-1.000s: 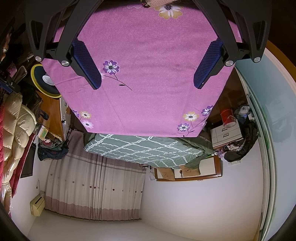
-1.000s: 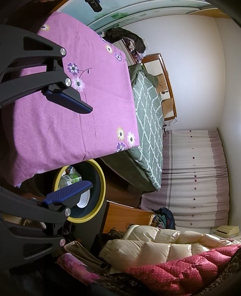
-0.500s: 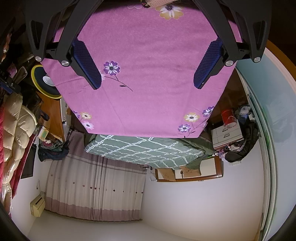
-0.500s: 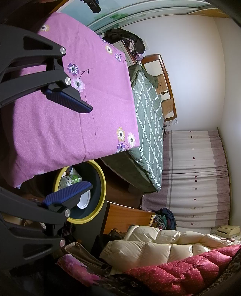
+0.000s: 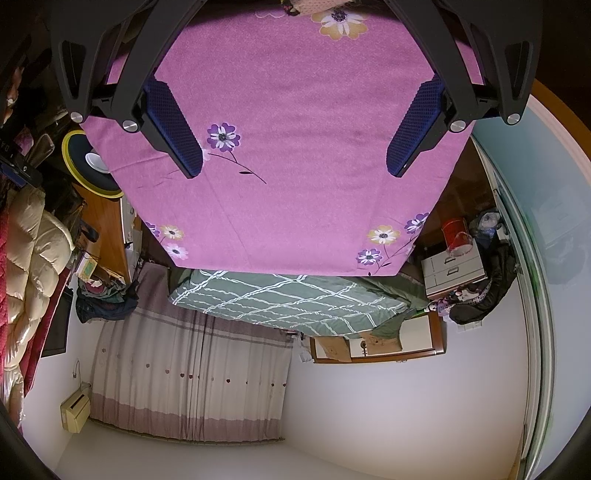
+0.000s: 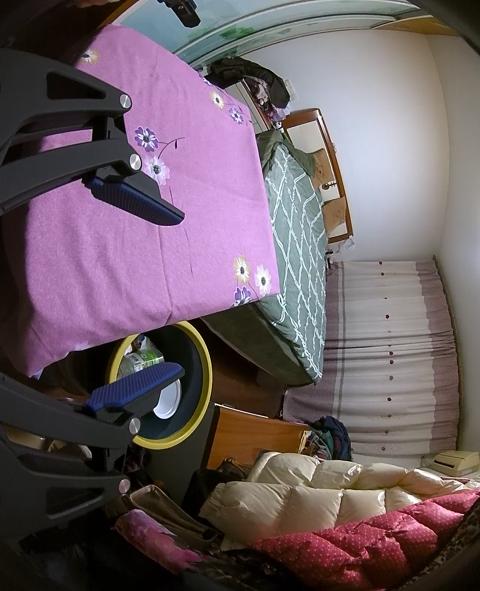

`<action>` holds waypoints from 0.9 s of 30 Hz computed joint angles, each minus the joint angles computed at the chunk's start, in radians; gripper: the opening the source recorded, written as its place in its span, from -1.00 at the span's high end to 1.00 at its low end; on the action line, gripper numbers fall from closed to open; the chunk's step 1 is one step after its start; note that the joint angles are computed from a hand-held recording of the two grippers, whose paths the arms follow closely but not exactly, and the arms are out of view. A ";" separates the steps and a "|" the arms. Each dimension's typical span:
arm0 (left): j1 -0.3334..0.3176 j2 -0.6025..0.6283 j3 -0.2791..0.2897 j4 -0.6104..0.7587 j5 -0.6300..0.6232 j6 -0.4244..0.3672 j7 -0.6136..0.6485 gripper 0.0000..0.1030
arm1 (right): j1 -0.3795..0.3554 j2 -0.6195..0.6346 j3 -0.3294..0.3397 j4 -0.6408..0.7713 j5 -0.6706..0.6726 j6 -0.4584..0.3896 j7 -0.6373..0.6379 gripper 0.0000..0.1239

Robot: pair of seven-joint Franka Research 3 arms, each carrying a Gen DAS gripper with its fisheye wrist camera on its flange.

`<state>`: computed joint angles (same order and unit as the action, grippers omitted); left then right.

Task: Collect trash

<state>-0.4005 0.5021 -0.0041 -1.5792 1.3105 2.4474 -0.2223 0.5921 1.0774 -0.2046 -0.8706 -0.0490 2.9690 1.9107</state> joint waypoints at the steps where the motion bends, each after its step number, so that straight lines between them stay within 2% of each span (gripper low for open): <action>1: 0.000 0.000 0.000 -0.001 0.000 0.001 0.000 -0.91 | 0.003 0.001 -0.003 0.000 0.000 -0.001 0.003 -0.17; 27: -0.006 0.009 0.001 -0.003 0.002 -0.020 -0.005 -0.91 | 0.005 0.006 0.002 0.006 -0.002 -0.006 0.005 -0.18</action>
<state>-0.4066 0.5106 -0.0033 -1.5826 1.3123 2.4275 -0.2272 0.5974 1.0831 -0.2028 -0.8642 -0.0506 2.9635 1.9158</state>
